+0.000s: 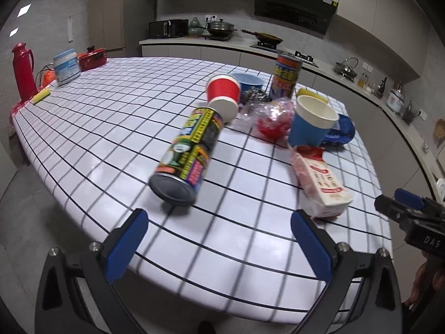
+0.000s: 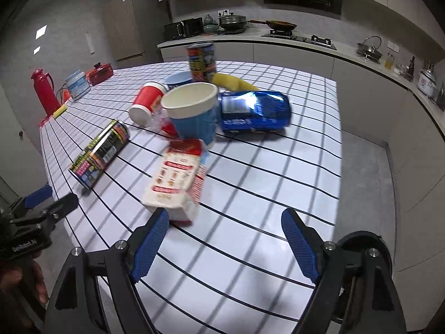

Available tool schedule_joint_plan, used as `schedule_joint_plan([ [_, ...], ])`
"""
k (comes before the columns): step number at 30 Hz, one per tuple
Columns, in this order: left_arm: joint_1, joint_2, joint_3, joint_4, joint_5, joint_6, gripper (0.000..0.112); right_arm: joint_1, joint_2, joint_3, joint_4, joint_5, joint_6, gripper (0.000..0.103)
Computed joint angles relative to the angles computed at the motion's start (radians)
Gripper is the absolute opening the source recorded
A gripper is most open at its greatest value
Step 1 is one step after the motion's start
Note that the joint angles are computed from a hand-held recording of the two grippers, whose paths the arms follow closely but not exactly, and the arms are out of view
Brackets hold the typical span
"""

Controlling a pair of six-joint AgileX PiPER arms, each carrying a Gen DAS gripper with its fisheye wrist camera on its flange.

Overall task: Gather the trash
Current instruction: 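Grasp the coconut-drink can with the left tool while the right tool grasps the milk carton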

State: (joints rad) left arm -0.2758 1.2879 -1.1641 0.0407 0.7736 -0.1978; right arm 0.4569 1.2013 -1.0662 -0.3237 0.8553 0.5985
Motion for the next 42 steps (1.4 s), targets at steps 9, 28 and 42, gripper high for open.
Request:
schedule_joint_plan([
  [9,0.131,0.089,-0.064,-0.167,-0.006,0.235,0.095,0.116,0.148,-0.117,-0.094,0.022,0.134,0.085],
  [28,0.218,0.309,-0.241,-0.324,0.038,0.458,0.086,0.088,0.355,-0.243,-0.077,0.013,0.152,0.085],
  [42,0.185,0.404,-0.329,-0.301,0.069,0.457,0.063,0.037,0.432,-0.285,-0.039,0.010,0.111,0.072],
])
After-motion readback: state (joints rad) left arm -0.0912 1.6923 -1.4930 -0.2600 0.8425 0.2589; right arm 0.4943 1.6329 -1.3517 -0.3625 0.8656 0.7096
